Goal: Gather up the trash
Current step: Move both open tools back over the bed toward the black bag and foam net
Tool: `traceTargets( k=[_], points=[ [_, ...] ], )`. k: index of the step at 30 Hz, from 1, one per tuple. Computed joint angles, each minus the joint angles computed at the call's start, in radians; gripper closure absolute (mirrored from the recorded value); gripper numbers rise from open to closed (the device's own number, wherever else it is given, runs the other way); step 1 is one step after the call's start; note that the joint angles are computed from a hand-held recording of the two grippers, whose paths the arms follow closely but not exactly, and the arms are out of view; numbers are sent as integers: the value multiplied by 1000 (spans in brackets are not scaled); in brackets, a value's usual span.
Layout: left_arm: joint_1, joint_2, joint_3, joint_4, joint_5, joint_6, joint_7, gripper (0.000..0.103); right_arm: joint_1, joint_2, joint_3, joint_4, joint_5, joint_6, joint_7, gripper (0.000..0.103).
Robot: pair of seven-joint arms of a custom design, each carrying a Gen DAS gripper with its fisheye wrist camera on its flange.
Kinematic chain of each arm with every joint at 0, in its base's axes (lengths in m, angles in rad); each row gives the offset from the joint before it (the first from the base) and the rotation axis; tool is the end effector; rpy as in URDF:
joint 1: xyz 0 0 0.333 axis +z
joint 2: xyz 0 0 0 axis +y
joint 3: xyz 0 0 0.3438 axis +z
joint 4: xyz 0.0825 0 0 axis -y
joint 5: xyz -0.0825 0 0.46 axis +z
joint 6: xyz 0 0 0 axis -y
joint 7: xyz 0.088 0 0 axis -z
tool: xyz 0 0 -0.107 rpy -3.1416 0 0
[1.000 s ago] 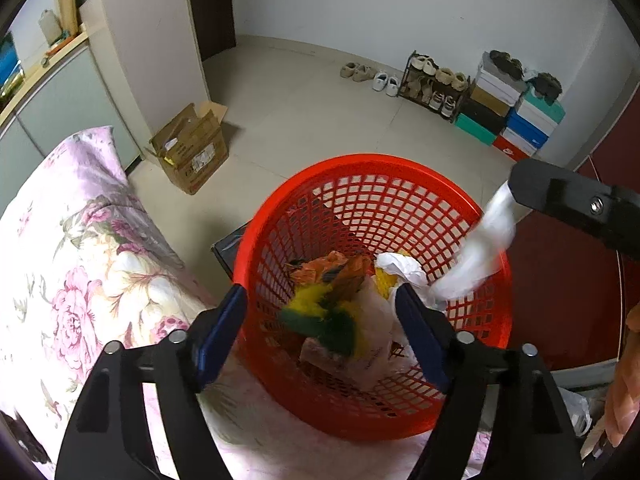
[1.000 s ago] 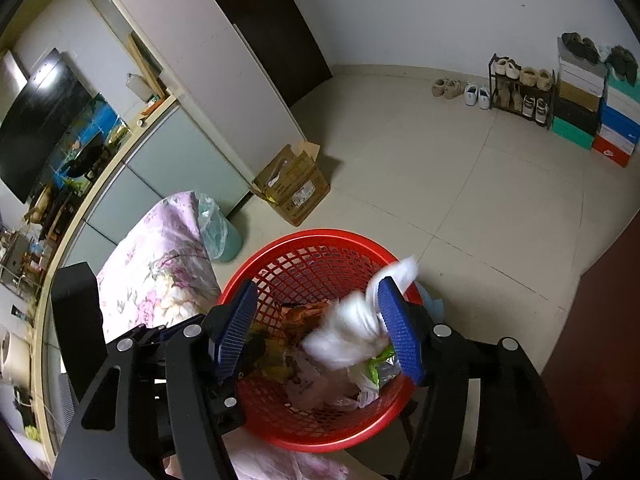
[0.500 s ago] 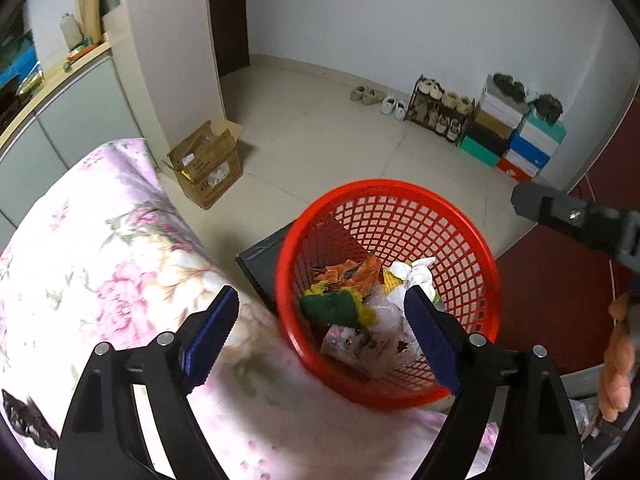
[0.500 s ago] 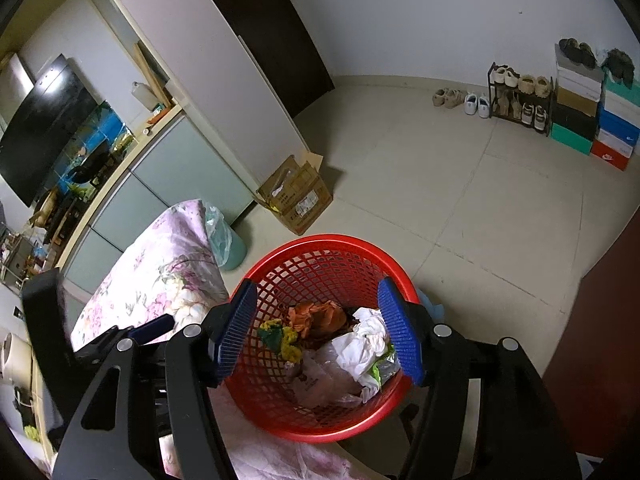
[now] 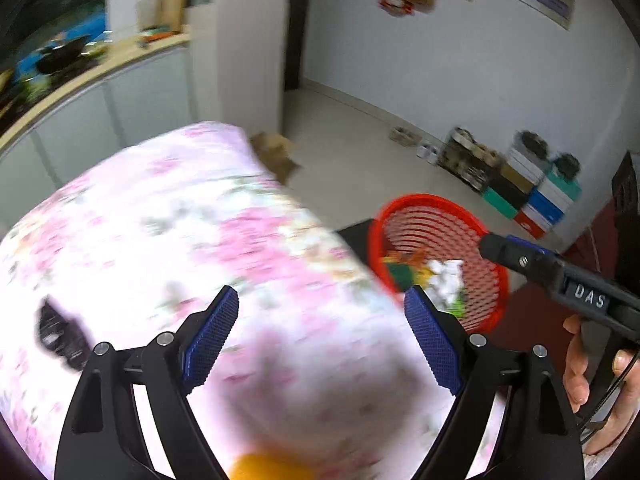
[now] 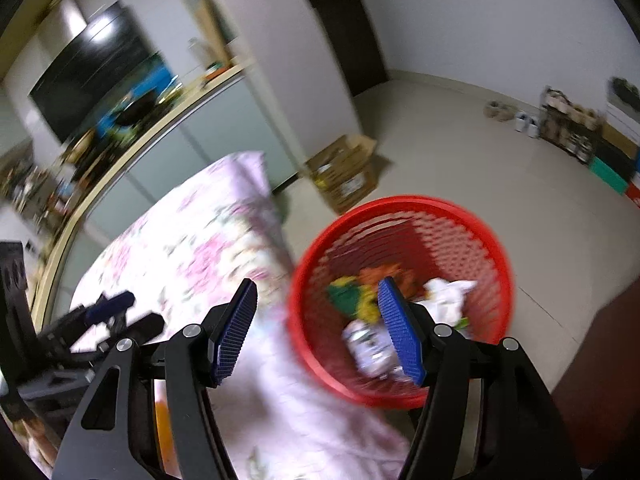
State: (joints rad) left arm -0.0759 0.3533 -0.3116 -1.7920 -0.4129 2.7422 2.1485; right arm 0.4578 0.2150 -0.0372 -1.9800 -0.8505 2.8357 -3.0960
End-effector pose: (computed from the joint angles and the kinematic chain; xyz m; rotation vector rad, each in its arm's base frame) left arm 0.7151 -0.2505 0.4143 -1.3154 2.4356 -0.9477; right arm 0.6223 0.3222 0.4017 -1.2809 2.0505 -0.4502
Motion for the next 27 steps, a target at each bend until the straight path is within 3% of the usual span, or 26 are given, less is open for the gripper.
traceTargets(
  k=[4, 13, 16, 20, 27],
  points=[
    [5, -57, 59, -87, 47, 59, -72, 21, 13, 48, 23, 59, 49, 2, -82, 41],
    [74, -120, 122, -215, 70, 101, -176, 21, 82, 149, 28, 183, 216, -8, -301, 37],
    [104, -99, 136, -196, 67, 102, -225, 21, 102, 173, 25, 218, 258, -20, -363, 37],
    [162, -46, 99, -119, -13, 58, -202, 21, 121, 195, 16, 246, 303, -34, -414, 36],
    [140, 94, 113, 56, 50, -7, -283, 21, 136, 210, 2, 264, 349, -65, -457, 36]
  ],
)
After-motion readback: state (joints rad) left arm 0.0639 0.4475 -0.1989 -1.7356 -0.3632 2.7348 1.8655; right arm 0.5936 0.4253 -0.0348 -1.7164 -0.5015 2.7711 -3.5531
